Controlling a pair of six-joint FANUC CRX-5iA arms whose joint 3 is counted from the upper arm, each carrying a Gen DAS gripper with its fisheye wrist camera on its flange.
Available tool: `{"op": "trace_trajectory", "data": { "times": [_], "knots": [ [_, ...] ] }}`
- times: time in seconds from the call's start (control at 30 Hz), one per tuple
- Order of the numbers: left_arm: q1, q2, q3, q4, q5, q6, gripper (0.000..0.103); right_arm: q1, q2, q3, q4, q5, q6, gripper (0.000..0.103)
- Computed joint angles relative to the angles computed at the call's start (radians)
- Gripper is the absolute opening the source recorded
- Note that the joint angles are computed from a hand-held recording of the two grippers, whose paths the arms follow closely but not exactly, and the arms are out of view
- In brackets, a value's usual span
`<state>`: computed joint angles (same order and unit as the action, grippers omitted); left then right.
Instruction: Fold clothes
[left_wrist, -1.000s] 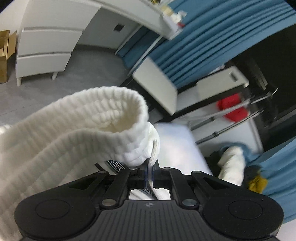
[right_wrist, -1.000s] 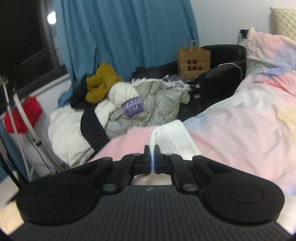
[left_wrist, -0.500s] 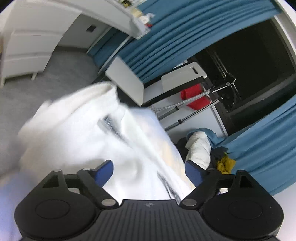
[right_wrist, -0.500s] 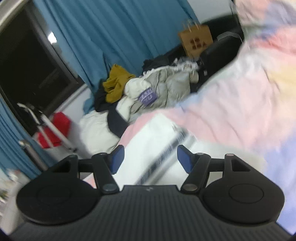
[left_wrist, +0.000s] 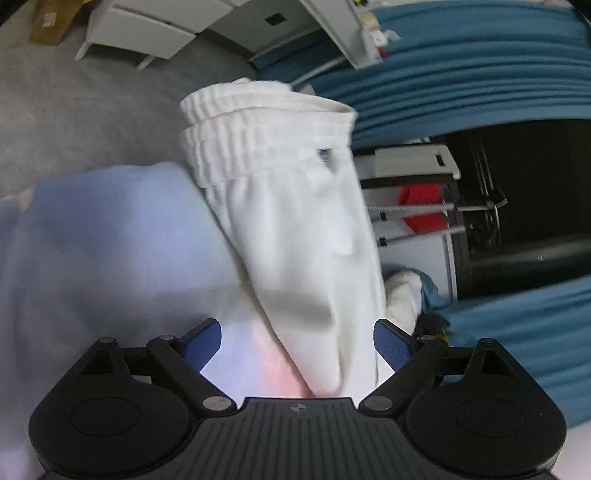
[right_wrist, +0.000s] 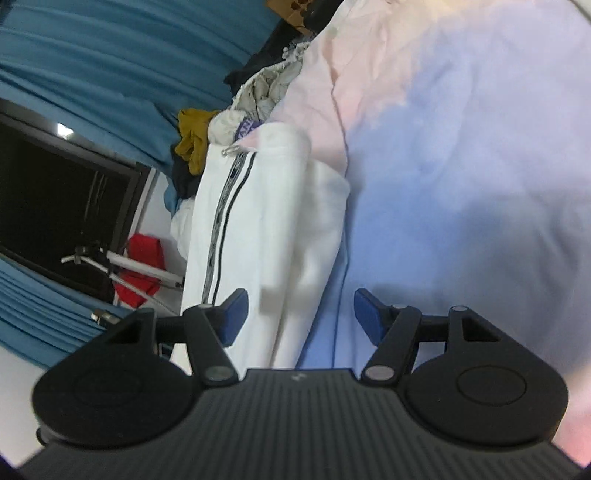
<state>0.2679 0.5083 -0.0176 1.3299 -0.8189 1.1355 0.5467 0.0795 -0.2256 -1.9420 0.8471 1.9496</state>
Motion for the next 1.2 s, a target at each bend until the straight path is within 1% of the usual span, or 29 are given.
{"op": "trace_trajectory", "data": {
  "times": [0.07, 0.13, 0.23, 0.27, 0.3, 0.33, 0.37, 0.4, 0.47, 0.5, 0.63, 0.73, 0.9, 1.0, 1.1, 1.2],
  "knots": [
    [-0.034, 0.018, -0.005, 0.096, 0.058, -0.053, 0.095, -0.016, 0.022, -0.001, 0.04, -0.016, -0.047, 0.066],
    [-0.061, 0.036, 0.014, 0.131, 0.114, -0.088, 0.095, -0.021, 0.046, -0.001, 0.106, -0.016, -0.108, 0.066],
    [-0.1, 0.053, 0.034, 0.175, 0.195, -0.156, 0.094, -0.017, 0.095, 0.036, 0.142, 0.06, -0.082, 0.066],
    [-0.111, 0.055, 0.038, 0.179, 0.225, -0.182, 0.087, -0.016, 0.11, 0.05, 0.143, 0.088, -0.047, 0.065],
    [-0.117, 0.053, 0.042, 0.153, 0.26, -0.18, 0.069, -0.015, 0.123, 0.065, 0.137, 0.116, 0.001, 0.056],
    [-0.115, 0.054, 0.053, 0.102, 0.285, -0.144, 0.057, -0.015, 0.137, 0.08, 0.134, 0.144, 0.048, 0.049],
    [-0.112, 0.057, 0.057, 0.077, 0.298, -0.121, 0.034, -0.015, 0.147, 0.093, 0.129, 0.166, 0.09, 0.033],
    [-0.112, 0.06, 0.05, 0.104, 0.302, -0.132, 0.017, -0.012, 0.154, 0.1, 0.129, 0.184, 0.106, 0.026],
    [-0.108, 0.062, 0.04, 0.161, 0.282, -0.159, 0.012, 0.004, 0.17, 0.121, 0.13, 0.231, 0.097, 0.021],
    [-0.108, 0.058, 0.034, 0.186, 0.278, -0.174, 0.01, 0.012, 0.17, 0.131, 0.126, 0.253, 0.104, 0.018],
    [-0.131, 0.003, -0.018, 0.345, 0.313, -0.354, 0.008, 0.052, 0.151, 0.155, 0.126, 0.337, 0.147, 0.014],
    [-0.126, -0.037, -0.054, 0.374, 0.301, -0.396, 0.008, 0.099, 0.11, 0.141, 0.127, 0.387, 0.14, 0.014],
    [-0.085, -0.104, -0.117, 0.346, 0.23, -0.393, 0.008, 0.184, 0.025, 0.085, 0.066, 0.475, 0.087, 0.013],
    [-0.039, -0.154, -0.162, 0.282, 0.177, -0.399, 0.008, 0.232, -0.01, 0.051, 0.024, 0.517, -0.024, 0.013],
    [0.024, -0.196, -0.196, 0.198, 0.106, -0.331, 0.008, 0.283, -0.029, 0.035, -0.018, 0.562, -0.088, 0.013],
    [0.089, -0.249, -0.242, 0.112, 0.062, -0.286, 0.008, 0.345, -0.047, 0.018, -0.034, 0.602, -0.194, 0.013]
  ]
}}
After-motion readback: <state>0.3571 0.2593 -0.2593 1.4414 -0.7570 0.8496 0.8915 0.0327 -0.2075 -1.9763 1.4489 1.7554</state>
